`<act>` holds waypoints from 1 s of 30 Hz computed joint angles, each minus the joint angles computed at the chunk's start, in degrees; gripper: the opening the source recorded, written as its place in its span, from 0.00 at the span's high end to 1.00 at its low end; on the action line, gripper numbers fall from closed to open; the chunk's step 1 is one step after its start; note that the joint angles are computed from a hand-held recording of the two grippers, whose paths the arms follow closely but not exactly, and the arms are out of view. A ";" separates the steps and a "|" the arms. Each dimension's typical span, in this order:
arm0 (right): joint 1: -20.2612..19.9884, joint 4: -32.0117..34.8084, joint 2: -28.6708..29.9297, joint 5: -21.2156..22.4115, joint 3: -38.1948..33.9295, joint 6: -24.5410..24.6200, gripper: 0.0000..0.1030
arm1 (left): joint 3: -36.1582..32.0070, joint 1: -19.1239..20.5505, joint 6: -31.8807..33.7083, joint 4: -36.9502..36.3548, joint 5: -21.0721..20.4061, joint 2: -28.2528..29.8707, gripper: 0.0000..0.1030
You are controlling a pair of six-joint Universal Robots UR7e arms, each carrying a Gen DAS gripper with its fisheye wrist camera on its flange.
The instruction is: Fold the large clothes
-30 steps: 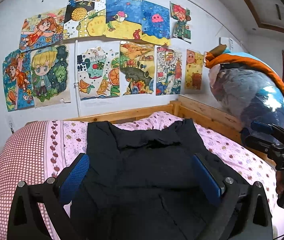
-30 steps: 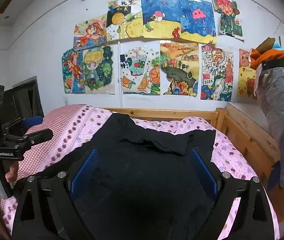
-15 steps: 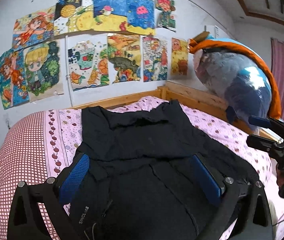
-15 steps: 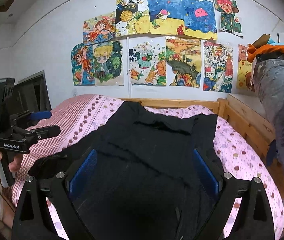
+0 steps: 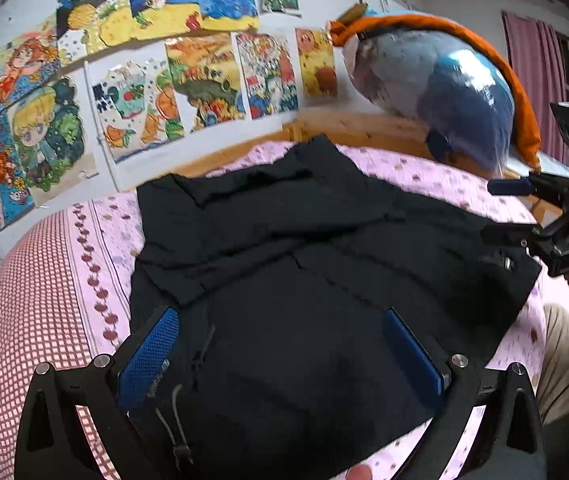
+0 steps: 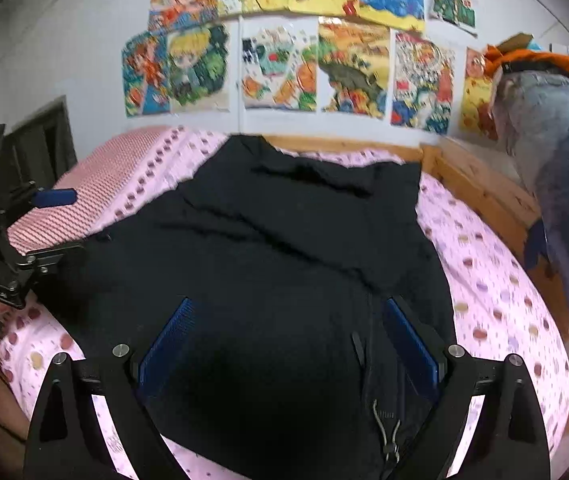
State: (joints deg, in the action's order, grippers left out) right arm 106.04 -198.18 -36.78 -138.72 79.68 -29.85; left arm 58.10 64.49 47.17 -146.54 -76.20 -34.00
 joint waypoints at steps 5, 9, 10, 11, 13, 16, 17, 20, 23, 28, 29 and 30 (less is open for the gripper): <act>-0.61 0.49 0.15 -2.20 1.31 1.88 0.10 | 1.21 0.46 1.86 1.03 0.97 -0.41 0.01; -1.06 2.67 -0.22 -3.22 2.34 4.63 0.10 | 2.38 0.60 2.82 1.42 0.55 -1.10 0.01; -1.20 3.18 -0.44 -3.05 2.69 5.15 0.10 | 2.62 0.56 3.22 1.39 0.46 -1.20 0.01; -1.36 3.59 -0.69 -2.69 3.21 5.72 0.10 | 2.90 0.58 3.69 1.36 0.35 -1.31 0.00; -1.59 3.71 -0.90 -2.12 4.03 6.13 0.10 | 3.32 0.60 4.48 1.49 0.20 -1.49 0.01; -1.78 3.70 -0.83 -2.27 4.79 6.68 0.10 | 4.53 0.46 6.16 1.23 0.53 -1.87 0.01; -1.86 4.07 -1.02 -2.17 5.17 7.17 0.10 | 5.07 0.42 6.80 0.96 0.67 -2.05 0.00; -1.99 4.54 -1.35 -2.04 5.90 7.84 0.10 | 5.74 0.39 8.35 1.05 0.74 -2.31 0.01; -2.08 4.85 -1.79 -1.71 6.75 8.23 0.10 | 6.53 0.33 9.41 0.60 1.10 -2.55 0.00; -2.27 5.49 -2.87 -0.02 9.00 8.06 0.10 | 6.67 0.30 10.11 0.54 2.80 -2.28 0.01; -2.29 5.73 -2.92 -0.29 9.30 8.29 0.10 | 6.69 0.31 10.21 0.36 3.19 -2.19 0.01; -2.33 5.97 -2.94 -0.72 9.54 8.73 0.10 | 6.56 0.32 10.12 0.48 3.39 -2.09 0.01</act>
State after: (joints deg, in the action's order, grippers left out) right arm 103.71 -192.20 -39.72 -139.44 89.21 -21.12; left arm 64.66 64.81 57.29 -146.06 -72.80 -36.09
